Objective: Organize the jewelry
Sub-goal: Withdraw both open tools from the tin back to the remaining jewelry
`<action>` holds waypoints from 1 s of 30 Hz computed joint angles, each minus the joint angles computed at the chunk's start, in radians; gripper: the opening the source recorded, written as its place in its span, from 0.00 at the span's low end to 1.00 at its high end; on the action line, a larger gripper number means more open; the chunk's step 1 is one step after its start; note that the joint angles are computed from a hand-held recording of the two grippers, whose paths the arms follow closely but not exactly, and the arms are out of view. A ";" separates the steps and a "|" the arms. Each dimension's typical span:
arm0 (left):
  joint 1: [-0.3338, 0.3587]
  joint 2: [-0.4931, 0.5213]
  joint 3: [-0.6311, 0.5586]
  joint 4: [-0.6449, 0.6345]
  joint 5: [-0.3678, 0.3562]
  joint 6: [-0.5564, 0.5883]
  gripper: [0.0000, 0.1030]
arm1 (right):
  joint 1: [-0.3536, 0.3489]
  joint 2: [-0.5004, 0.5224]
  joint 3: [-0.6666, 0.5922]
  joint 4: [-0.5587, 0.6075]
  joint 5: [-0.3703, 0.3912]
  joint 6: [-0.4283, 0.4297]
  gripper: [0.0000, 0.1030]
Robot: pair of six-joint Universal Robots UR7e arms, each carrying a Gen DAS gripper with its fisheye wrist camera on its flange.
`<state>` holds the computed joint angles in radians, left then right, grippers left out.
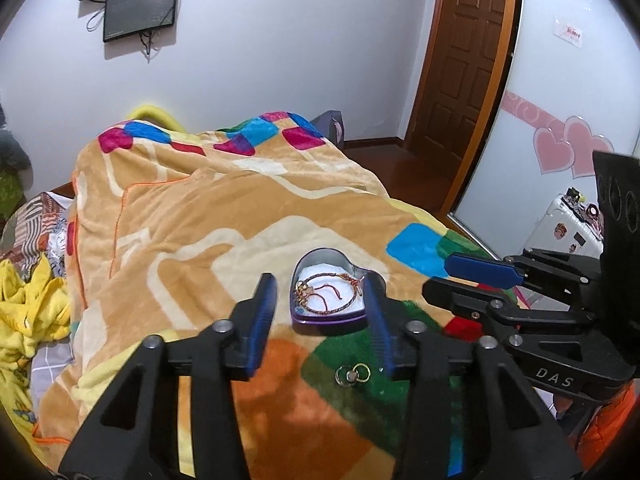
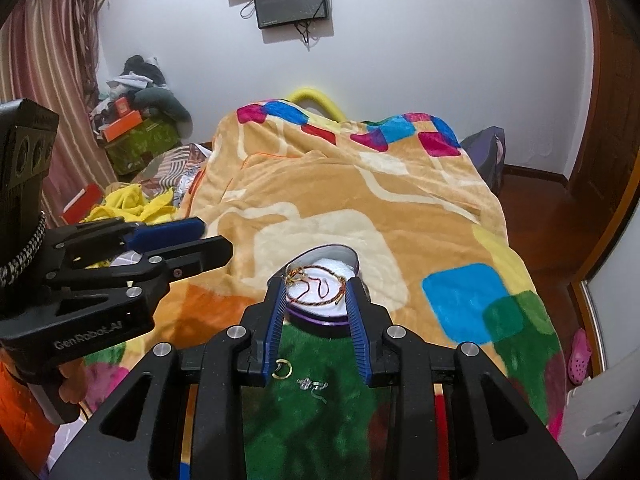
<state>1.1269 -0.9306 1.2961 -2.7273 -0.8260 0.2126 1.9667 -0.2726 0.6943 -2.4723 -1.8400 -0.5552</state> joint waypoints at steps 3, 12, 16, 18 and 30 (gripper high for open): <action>0.000 -0.021 0.032 0.013 0.006 -0.028 0.44 | -0.004 -0.027 0.055 -0.020 -0.002 0.011 0.34; 0.023 -0.055 0.107 0.089 0.016 -0.129 0.44 | -0.026 -0.050 0.132 0.021 -0.048 0.054 0.34; 0.035 -0.062 0.131 0.121 0.009 -0.165 0.44 | -0.037 -0.041 0.136 0.074 -0.068 0.078 0.34; 0.039 -0.063 0.140 0.128 0.008 -0.173 0.44 | -0.040 -0.039 0.144 0.092 -0.077 0.085 0.34; 0.053 -0.058 0.157 0.117 -0.023 -0.163 0.41 | -0.043 -0.012 0.128 0.085 -0.081 0.093 0.34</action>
<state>1.1796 -0.9886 1.4527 -2.6107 -0.8492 0.0494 1.9238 -0.2846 0.8223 -2.3877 -1.9210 -0.4626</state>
